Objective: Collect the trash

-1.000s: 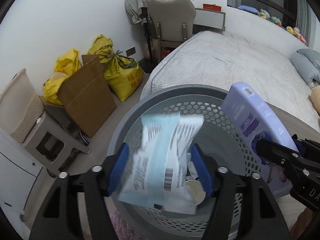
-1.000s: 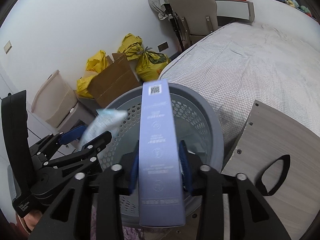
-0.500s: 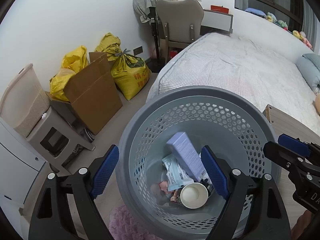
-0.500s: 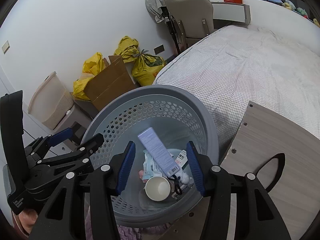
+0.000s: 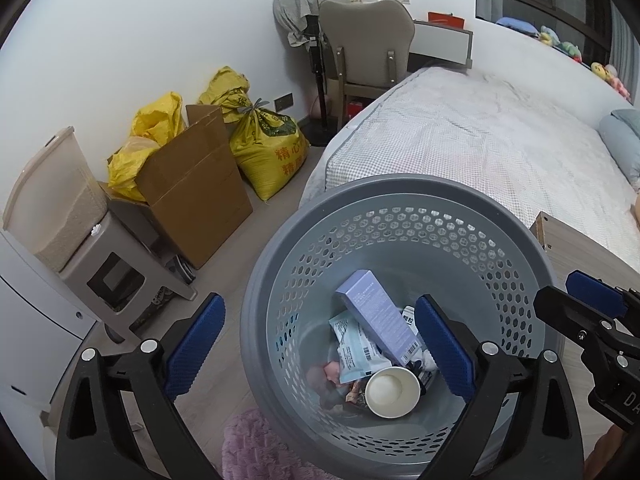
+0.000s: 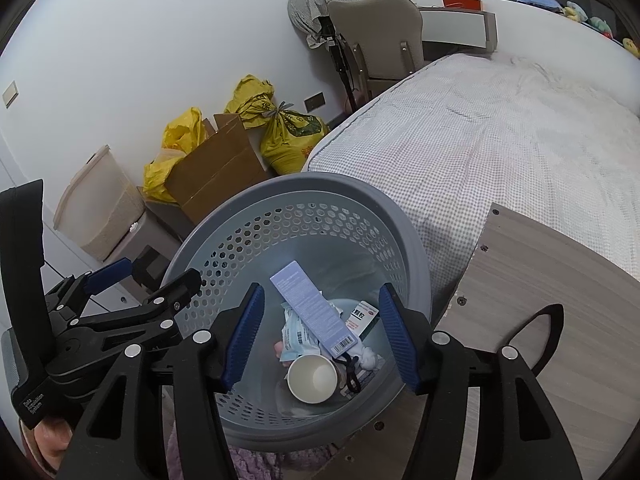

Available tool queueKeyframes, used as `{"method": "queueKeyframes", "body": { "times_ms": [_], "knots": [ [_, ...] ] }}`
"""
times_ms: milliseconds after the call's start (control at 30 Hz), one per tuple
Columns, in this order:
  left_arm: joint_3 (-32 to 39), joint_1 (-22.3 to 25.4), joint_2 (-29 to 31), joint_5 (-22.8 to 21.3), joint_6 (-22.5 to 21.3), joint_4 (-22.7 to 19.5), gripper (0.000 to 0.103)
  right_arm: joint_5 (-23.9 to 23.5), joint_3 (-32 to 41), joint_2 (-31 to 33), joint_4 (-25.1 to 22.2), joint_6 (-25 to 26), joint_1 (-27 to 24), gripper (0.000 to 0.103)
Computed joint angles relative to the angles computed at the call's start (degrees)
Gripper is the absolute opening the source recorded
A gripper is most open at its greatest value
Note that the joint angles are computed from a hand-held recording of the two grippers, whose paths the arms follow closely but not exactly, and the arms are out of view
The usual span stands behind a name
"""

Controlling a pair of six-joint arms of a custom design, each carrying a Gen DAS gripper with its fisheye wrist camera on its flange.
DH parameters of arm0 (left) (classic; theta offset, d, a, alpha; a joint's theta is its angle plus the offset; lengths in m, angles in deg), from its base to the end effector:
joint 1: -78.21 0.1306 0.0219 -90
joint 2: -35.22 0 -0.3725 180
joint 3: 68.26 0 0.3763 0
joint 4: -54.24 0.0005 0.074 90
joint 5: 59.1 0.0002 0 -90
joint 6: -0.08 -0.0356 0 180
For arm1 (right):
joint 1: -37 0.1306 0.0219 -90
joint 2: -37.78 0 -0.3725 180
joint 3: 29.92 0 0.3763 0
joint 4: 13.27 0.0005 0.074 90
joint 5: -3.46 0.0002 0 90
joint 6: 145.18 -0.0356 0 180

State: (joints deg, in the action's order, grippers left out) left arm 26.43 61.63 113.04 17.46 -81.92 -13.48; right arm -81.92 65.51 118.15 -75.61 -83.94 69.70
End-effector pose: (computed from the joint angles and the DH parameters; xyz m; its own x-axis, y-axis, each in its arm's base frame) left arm 0.3586 -0.0987 0.5196 -0.7551 0.0836 -0.6503 0.0321 0.9954 0.0906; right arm 0.3360 0.2117 0.5151 -0.7789 0.0698 -0.6232 -0.1343 0.9522 0.2745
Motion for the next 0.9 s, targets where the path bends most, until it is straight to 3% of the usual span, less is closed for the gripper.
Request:
{"method": "queueKeyframes", "body": {
  "times_ms": [900],
  "knots": [
    [0.67,0.15,-0.04,-1.4,1.14,-0.67,0.097,2.12,1.09,0.05,-1.56,-0.04,0.55,0.062]
  ]
}}
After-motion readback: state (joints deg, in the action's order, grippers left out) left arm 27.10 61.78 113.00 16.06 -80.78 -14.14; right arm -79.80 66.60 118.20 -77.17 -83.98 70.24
